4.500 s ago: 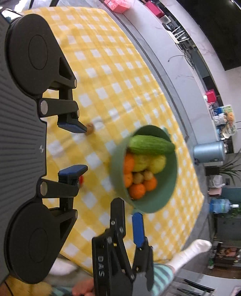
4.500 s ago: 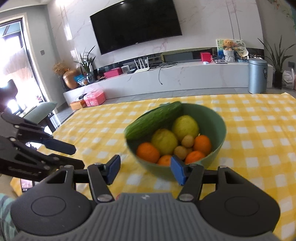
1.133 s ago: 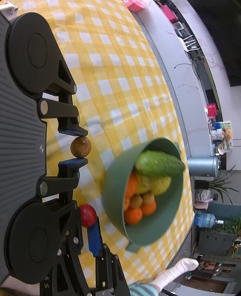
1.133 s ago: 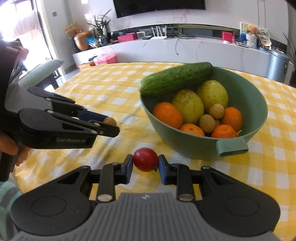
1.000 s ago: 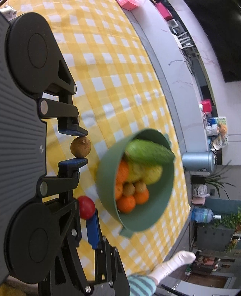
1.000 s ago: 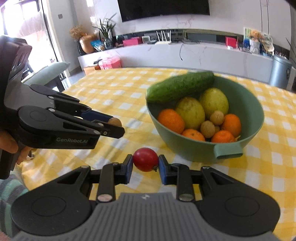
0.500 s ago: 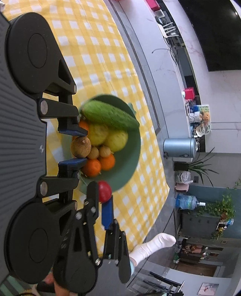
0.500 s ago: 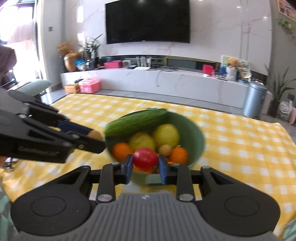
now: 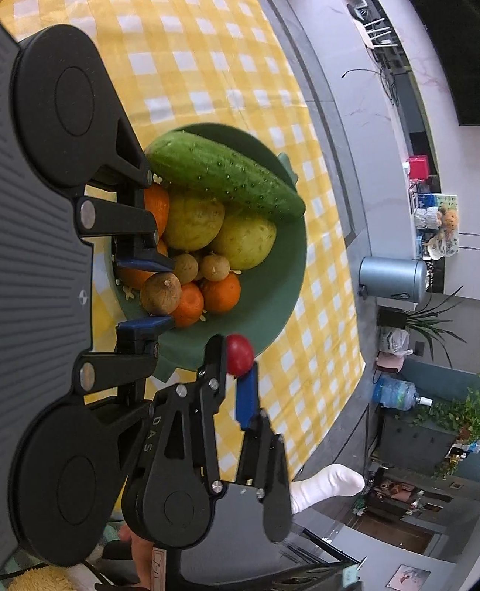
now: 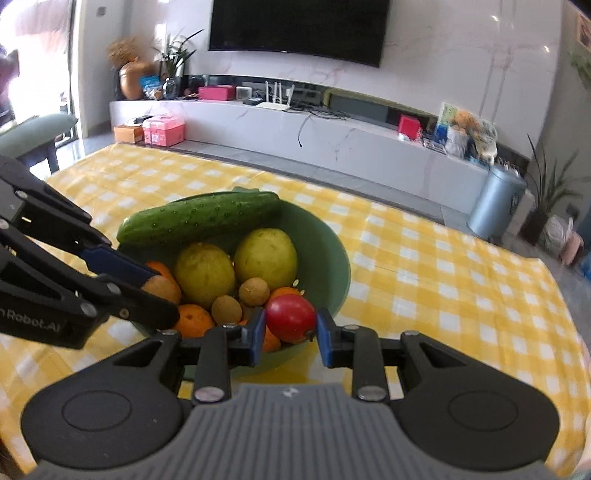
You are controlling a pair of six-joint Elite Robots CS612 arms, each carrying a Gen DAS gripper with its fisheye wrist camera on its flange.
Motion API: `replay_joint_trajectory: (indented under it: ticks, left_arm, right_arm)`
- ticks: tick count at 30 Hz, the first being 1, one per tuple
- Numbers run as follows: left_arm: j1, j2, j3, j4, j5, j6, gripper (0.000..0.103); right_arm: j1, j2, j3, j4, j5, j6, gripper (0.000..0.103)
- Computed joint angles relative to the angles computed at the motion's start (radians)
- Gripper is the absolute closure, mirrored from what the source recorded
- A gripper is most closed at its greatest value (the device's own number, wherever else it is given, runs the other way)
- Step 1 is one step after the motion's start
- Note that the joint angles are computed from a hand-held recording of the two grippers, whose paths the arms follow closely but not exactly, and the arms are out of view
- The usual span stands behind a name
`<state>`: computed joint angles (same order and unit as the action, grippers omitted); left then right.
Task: Organize fruits
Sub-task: 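Carry the tomato and brown fruit into the green colander and open both tools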
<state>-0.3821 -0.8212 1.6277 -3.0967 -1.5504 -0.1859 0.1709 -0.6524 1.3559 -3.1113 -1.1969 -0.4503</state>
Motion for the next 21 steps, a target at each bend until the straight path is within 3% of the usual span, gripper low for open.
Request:
replay_joint_trajectory:
  ticks: [11,21]
  left_arm:
    - [0.016,0.025,-0.023,0.028,-0.046,-0.025,0.075]
    - [0.029,0.033,-0.027,0.025,-0.083,-0.062,0.075]
  right_arm:
    - [0.013,0.034,-0.06,0.074,0.006,-0.113,0.077]
    - [0.017,0.036,-0.077,0.13,0.004,-0.122,0.077]
